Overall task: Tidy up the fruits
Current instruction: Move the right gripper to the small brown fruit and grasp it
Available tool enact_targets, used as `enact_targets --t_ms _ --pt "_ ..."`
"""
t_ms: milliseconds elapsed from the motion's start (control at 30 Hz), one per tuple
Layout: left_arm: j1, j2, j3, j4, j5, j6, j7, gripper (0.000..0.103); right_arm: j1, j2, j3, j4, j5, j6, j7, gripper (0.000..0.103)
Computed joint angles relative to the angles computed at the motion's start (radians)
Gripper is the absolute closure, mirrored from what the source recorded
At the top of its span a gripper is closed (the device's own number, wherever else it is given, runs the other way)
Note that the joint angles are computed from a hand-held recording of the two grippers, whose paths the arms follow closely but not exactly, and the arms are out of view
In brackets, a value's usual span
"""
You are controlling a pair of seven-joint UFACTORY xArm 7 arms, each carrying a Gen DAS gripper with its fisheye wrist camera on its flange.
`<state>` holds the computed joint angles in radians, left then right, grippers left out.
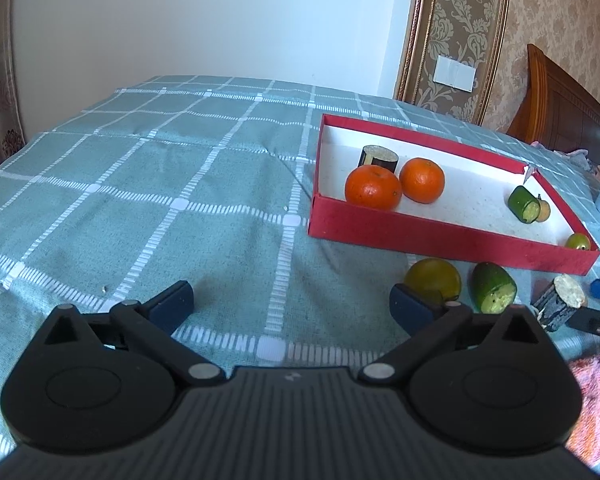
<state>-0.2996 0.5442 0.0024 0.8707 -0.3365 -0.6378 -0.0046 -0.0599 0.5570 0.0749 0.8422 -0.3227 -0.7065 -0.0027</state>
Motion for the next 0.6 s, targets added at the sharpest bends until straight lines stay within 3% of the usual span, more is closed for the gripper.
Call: enact_targets --t_ms 300,567,600 --pt "0.002 0.001 -0.001 0.000 0.002 -0.001 -0.002 0.000 -0.040 0.027 0.031 0.048 -0.082 0.028 0.032 0.053" --pt "0.002 0.002 -0.001 0.000 0.002 -0.002 -0.003 0.000 -0.062 0.035 0.038 0.060 -0.133 0.030 0.081 0.055" --pt "0.002 0.002 -0.001 0.000 0.002 -0.002 -0.003 0.000 -0.055 0.035 0.032 0.061 -0.128 0.029 0.074 0.051"
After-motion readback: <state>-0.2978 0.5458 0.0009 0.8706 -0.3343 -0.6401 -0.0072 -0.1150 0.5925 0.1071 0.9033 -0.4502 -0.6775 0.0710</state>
